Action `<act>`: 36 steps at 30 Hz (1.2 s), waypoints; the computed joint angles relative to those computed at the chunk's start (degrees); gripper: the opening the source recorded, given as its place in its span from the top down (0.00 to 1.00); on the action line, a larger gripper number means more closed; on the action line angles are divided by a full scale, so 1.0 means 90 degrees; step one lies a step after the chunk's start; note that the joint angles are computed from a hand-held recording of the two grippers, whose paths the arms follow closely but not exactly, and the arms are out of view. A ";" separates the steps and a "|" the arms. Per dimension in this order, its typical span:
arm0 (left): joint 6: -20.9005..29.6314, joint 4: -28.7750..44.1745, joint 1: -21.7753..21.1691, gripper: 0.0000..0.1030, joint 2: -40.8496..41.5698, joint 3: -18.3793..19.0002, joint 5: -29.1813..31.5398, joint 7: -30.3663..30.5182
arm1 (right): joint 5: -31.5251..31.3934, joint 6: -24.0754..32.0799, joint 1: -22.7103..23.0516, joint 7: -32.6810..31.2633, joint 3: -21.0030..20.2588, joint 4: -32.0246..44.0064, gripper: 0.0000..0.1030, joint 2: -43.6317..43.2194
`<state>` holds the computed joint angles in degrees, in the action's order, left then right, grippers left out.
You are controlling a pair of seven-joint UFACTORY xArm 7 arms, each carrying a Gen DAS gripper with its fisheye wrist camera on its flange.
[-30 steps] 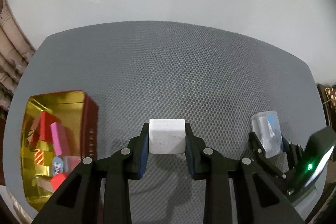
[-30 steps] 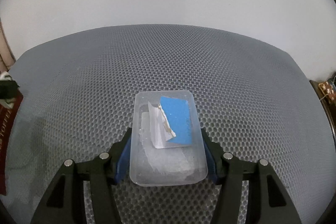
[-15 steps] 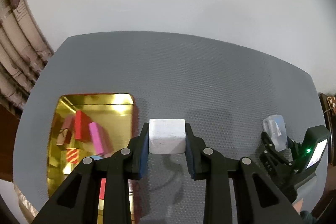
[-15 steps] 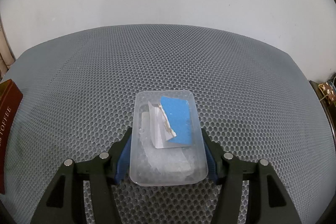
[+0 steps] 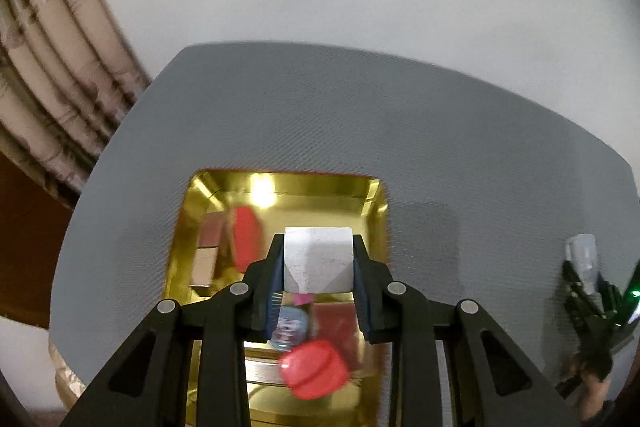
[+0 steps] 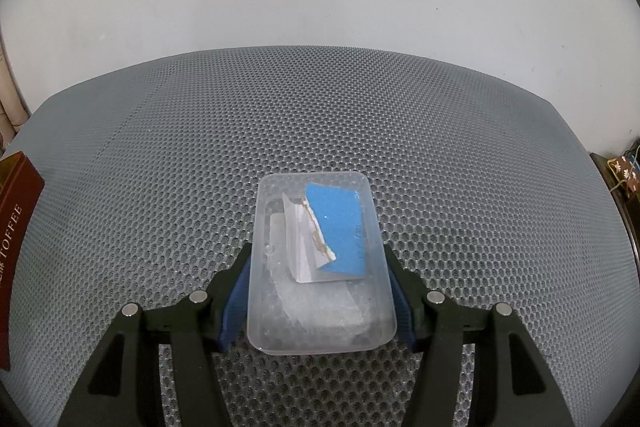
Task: Organize rigid objects
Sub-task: 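Carry the white zigzag cube into the tin box with the left gripper and release, then carry the clear plastic box over the tin box and lower it in with the right gripper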
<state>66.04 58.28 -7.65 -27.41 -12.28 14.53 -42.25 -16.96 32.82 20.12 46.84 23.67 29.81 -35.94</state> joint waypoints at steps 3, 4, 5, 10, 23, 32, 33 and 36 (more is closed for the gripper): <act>-0.0095 -0.0215 0.0050 0.74 -0.0067 0.0189 -0.0163 0.0034 | -0.0025 -0.0016 -0.0010 0.0021 0.0004 0.0013 0.41 0.0033; -0.0104 -0.0227 0.0049 0.74 -0.0042 0.0224 -0.0229 0.0078 | -0.0027 -0.0012 -0.0009 0.0040 0.0021 0.0016 0.41 0.0036; -0.0064 -0.0206 0.0066 0.74 0.0004 0.0201 -0.0247 0.0047 | -0.0034 -0.0021 -0.0013 0.0029 0.0004 0.0018 0.41 0.0044; -0.0498 -0.0357 0.0057 0.74 0.0208 0.0301 -0.0417 0.0167 | -0.0048 -0.0023 -0.0007 0.0074 0.0030 0.0028 0.41 0.0066; -0.0856 -0.0402 -0.0034 0.74 0.0885 0.0408 -0.0443 0.0317 | -0.0446 -0.0574 -0.0454 0.0013 -0.0090 0.0236 0.41 0.0747; -0.0945 -0.0598 -0.0007 0.67 0.0441 0.0250 -0.0065 0.0251 | -0.0544 -0.0575 -0.0433 0.0113 -0.0088 0.0264 0.41 0.0807; -0.0954 -0.0653 -0.0001 0.65 0.0266 0.0191 0.0042 0.0219 | -0.0529 -0.0530 -0.0406 0.0106 -0.0095 0.0283 0.41 0.0788; -0.0839 -0.0764 0.0033 0.52 -0.0199 0.0014 0.0310 0.0173 | -0.0459 -0.0423 -0.0326 -0.0056 -0.0239 0.0304 0.41 0.0695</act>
